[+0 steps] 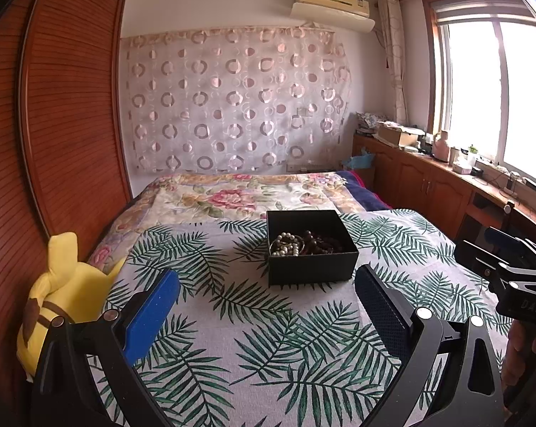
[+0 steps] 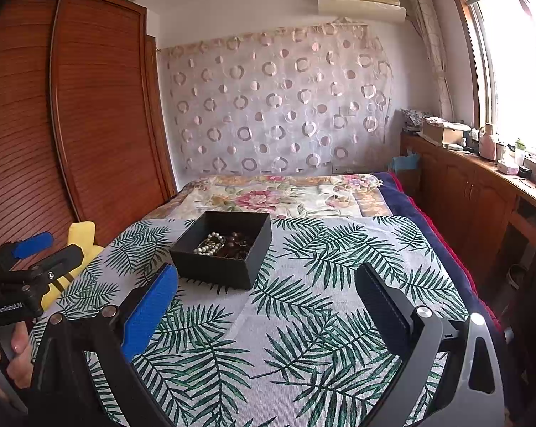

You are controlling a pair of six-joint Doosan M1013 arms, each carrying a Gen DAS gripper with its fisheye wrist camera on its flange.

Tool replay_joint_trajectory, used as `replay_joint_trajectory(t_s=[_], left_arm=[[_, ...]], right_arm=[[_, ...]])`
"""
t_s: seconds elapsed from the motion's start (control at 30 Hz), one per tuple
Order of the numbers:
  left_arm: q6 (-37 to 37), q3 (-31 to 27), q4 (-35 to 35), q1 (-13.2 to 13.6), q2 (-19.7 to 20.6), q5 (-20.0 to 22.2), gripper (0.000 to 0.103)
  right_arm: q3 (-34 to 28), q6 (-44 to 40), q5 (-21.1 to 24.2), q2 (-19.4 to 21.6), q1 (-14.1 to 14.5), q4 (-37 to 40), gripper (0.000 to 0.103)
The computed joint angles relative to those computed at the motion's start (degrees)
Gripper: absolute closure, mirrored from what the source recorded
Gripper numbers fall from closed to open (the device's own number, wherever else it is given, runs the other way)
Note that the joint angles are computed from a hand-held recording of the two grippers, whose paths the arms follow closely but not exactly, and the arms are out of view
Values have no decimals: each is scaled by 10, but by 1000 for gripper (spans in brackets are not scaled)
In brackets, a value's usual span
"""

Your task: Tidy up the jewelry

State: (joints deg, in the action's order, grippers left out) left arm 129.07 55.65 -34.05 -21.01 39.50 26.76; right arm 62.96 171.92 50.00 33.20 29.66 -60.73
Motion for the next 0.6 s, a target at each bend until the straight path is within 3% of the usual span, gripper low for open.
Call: replay_joint_trajectory(t_s=[0.6], left_arm=[[5, 0, -7, 0, -1, -3, 8]], right_arm=[[0, 1, 0, 0, 0, -1, 2]])
